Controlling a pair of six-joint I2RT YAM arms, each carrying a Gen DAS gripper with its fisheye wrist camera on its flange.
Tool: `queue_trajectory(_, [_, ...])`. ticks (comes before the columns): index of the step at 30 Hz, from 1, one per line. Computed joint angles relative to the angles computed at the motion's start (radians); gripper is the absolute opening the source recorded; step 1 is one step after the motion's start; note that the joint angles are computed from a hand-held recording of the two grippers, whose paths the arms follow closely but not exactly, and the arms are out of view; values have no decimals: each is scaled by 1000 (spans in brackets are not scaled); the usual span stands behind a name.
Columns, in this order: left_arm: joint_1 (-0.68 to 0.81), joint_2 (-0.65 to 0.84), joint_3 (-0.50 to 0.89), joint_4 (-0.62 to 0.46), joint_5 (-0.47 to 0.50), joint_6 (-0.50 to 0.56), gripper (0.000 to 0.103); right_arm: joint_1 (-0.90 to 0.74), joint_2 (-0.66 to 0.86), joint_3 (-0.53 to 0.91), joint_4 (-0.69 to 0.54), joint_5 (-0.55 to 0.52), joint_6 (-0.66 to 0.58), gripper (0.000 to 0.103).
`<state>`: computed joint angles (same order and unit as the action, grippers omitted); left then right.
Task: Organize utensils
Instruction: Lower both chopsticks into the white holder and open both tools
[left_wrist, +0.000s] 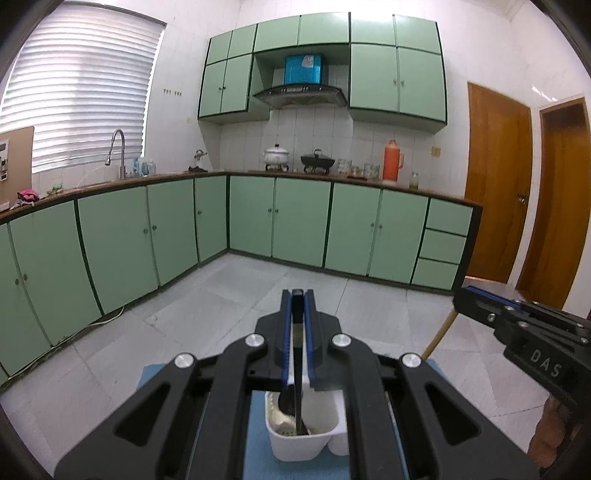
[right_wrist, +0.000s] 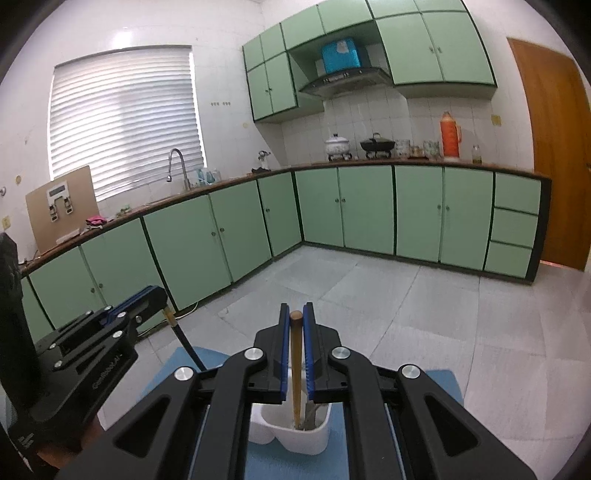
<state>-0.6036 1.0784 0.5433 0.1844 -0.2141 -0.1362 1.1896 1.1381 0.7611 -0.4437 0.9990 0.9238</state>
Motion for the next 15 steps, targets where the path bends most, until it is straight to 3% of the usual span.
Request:
queue_trajectory(10, [101, 15, -70, 38, 56, 4, 7, -47, -18, -91, 3, -56, 111, 9])
queue_trajectory(13, [127, -6, -79, 9, 86, -1, 19, -30, -33, -106, -25, -46, 153, 20])
queue_trajectory(15, [140, -25, -98, 8, 98, -4, 27, -6, -44, -118, -55, -29, 200, 35])
